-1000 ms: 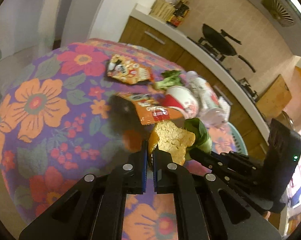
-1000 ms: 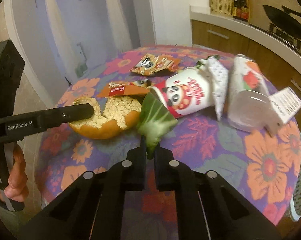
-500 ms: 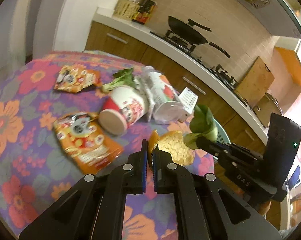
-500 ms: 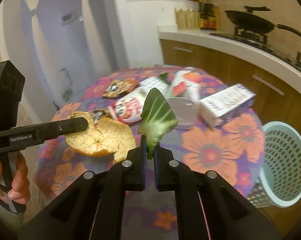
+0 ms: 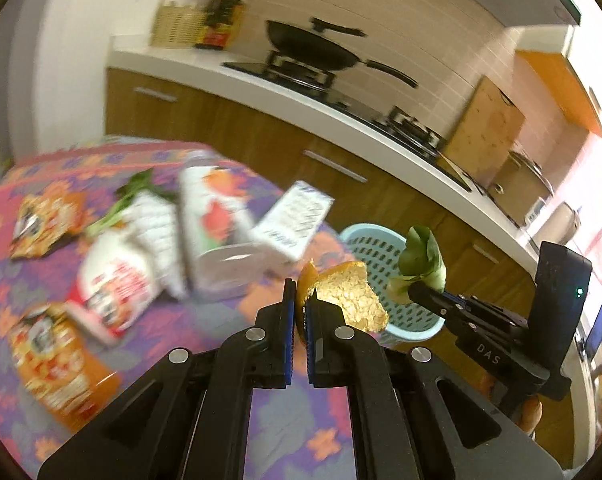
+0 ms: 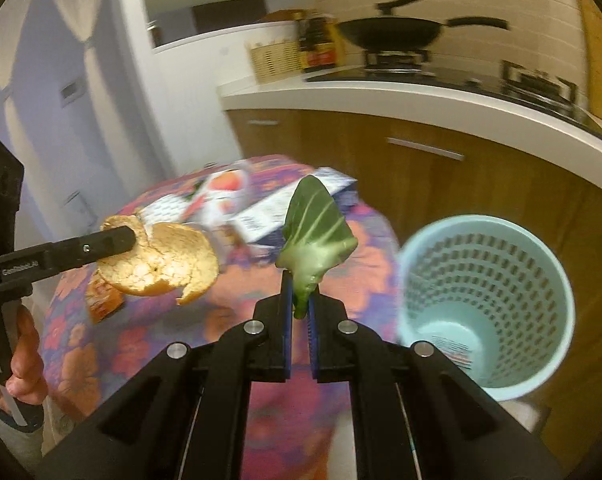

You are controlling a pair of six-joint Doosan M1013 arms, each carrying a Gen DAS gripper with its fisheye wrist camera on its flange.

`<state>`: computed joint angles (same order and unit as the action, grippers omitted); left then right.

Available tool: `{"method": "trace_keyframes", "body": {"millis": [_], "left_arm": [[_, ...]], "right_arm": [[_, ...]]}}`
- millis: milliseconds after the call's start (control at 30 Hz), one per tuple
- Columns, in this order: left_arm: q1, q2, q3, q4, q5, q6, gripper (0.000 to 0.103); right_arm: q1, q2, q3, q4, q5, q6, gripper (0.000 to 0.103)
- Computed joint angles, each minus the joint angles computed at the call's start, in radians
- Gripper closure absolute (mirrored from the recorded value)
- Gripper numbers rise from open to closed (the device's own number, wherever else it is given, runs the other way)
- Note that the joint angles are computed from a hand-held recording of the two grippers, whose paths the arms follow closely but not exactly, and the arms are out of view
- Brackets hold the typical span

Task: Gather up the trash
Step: 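Carry both items over the wastebasket and open both tools to drop them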

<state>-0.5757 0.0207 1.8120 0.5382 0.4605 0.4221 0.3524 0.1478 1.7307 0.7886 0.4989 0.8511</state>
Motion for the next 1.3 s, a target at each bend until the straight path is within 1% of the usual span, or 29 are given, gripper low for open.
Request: {"method": "trace_keyframes", "body": {"millis": [133,300,400,467,600,667,867,933,967,1067,1133,1233,1267,1300], "left_arm": [[-0.006,0.059,-0.068,-0.061,-0.001,0.106,0.100],[-0.012,0.139,-0.163,-0.152,0.004,0.245,0.100],[-0.008,0.186,-0.219,-0.235,0.007,0.345,0.100],[-0.007,0.223,-0.261,-0.282,0.022,0.409,0.100],[-0.009,0.283,-0.326,-0.321,0.059,0.466,0.100],[-0.009,0.312,-0.356,-0.331,0.082,0.480,0.100],[-0.004,0.377,-0.418,-0.368,0.134,0.512,0.100],[-0.002,0.391,-0.431,-0.383,0.146,0.524,0.100],[-0.003,0.396,-0.436,-0.381,0.152,0.524,0.100],[-0.005,0.414,-0.454,-0.378,0.171,0.523,0.100],[-0.005,0.422,-0.462,-0.378,0.178,0.524,0.100],[-0.008,0.434,-0.475,-0.372,0.191,0.524,0.099],[-0.010,0.438,-0.479,-0.370,0.190,0.530,0.098],[-0.012,0.440,-0.481,-0.355,0.194,0.524,0.094]], "right_arm": [[-0.050,0.011,-0.002,-0.011,-0.006,0.038,0.099],[-0.103,0.040,-0.021,-0.057,0.004,0.128,0.099],[-0.124,0.064,-0.038,-0.106,0.017,0.198,0.098],[-0.133,0.083,-0.055,-0.151,0.038,0.255,0.098],[-0.154,0.121,-0.083,-0.216,0.081,0.347,0.098],[-0.162,0.136,-0.092,-0.228,0.093,0.364,0.098],[-0.178,0.180,-0.126,-0.262,0.163,0.420,0.096],[-0.184,0.187,-0.128,-0.256,0.171,0.421,0.093],[-0.186,0.190,-0.129,-0.260,0.175,0.427,0.090],[-0.194,0.192,-0.126,-0.243,0.184,0.415,0.075],[-0.196,0.188,-0.118,-0.243,0.171,0.415,0.074],[-0.207,0.180,-0.103,-0.196,0.166,0.386,0.074],[-0.209,0.175,-0.098,-0.190,0.160,0.385,0.074],[-0.212,0.172,-0.093,-0.184,0.156,0.380,0.074]]}}
